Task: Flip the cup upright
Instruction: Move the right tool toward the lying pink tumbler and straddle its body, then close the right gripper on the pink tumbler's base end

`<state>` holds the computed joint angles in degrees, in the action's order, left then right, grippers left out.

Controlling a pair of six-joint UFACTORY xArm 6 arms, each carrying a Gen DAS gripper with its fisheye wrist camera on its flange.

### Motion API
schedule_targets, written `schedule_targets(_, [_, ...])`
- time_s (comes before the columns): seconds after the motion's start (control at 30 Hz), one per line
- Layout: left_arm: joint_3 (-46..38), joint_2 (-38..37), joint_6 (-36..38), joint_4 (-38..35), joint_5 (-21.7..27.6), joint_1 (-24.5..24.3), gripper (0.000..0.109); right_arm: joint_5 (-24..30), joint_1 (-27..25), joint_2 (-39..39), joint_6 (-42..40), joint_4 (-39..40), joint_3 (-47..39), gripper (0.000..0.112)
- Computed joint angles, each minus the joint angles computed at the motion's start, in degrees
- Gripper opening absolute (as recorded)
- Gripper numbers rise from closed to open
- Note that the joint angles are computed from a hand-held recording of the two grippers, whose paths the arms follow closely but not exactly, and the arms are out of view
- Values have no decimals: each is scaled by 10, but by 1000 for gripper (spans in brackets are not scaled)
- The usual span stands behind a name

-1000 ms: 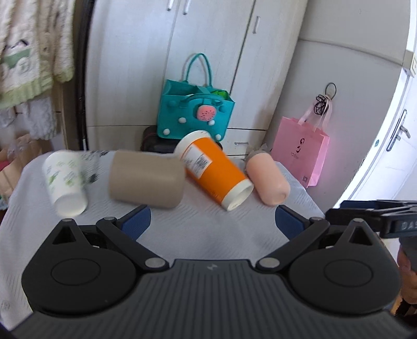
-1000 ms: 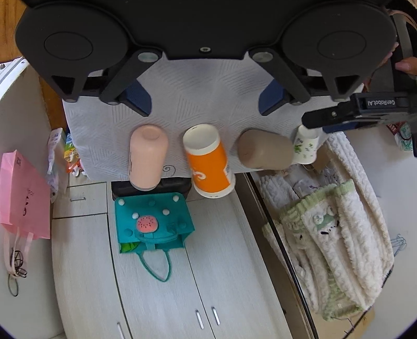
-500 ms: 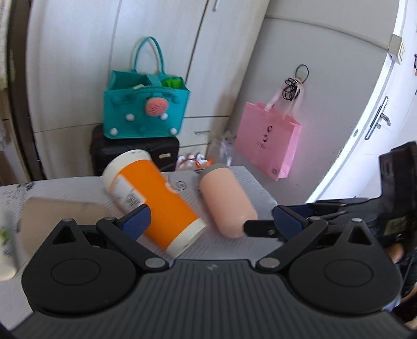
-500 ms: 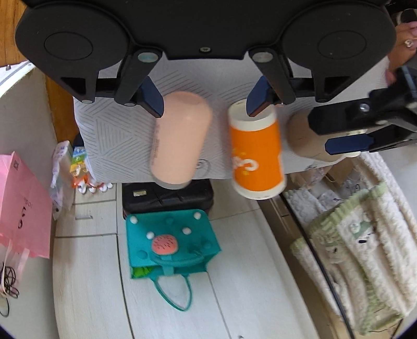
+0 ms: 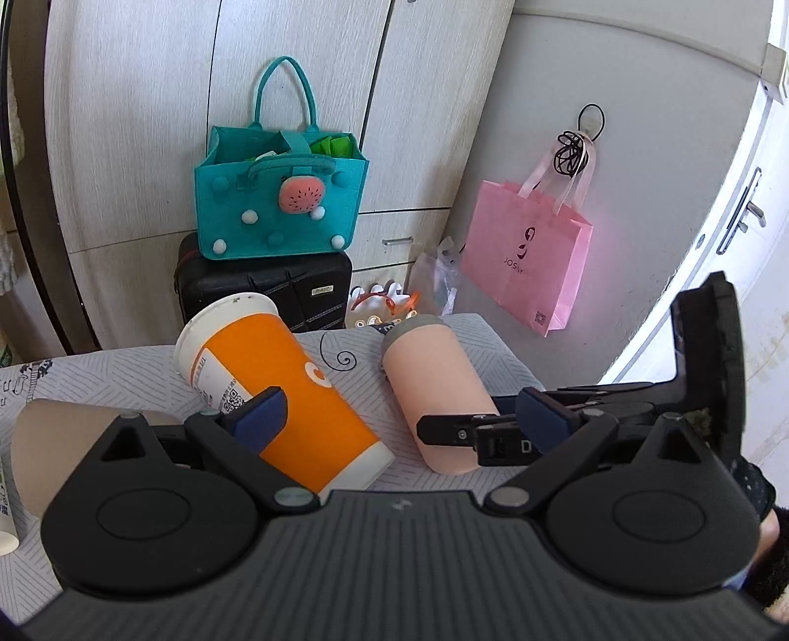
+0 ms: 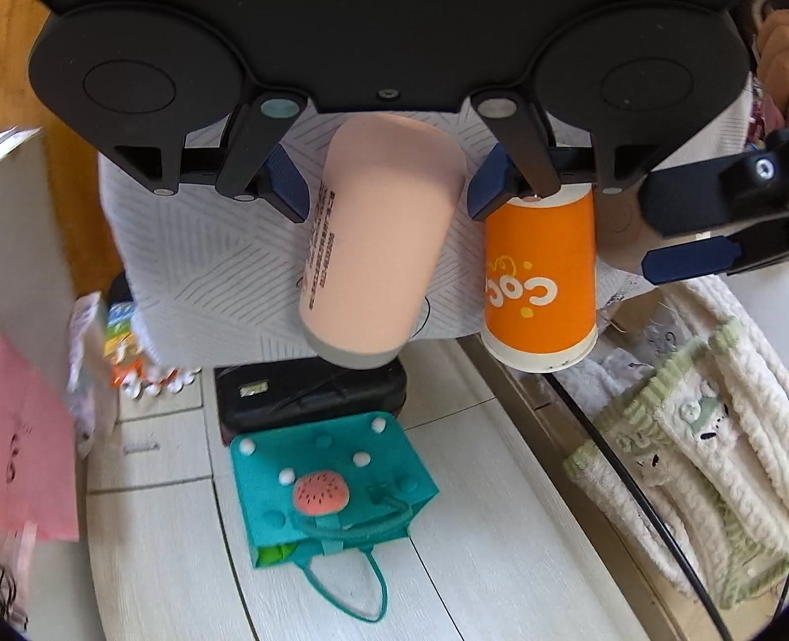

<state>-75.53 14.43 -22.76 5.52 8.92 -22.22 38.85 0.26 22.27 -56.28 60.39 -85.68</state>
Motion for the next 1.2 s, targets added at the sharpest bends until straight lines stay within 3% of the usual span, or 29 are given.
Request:
schedule_targets(0.27, [2,-1,-44,46,2,5,100,11,1,12,4,-3,-10,72])
schedule_targets(0.4, [9,-7,-88,94,-1,6,100,6,0,-13,-32,7,19,72])
schedule_targets(0.77, [73,-67,-80,81,-7,-11,100,-22,-5,-135,-103,50,157,71])
schedule_targets(0.93, [116,-115,-145,173,-4,-14,100,-41,-6,-211,-148,79,242,70])
schedule_targets(1.2, [187,-187,-166,202,12,-21,100,-43,9,-300,-188,96,347,70])
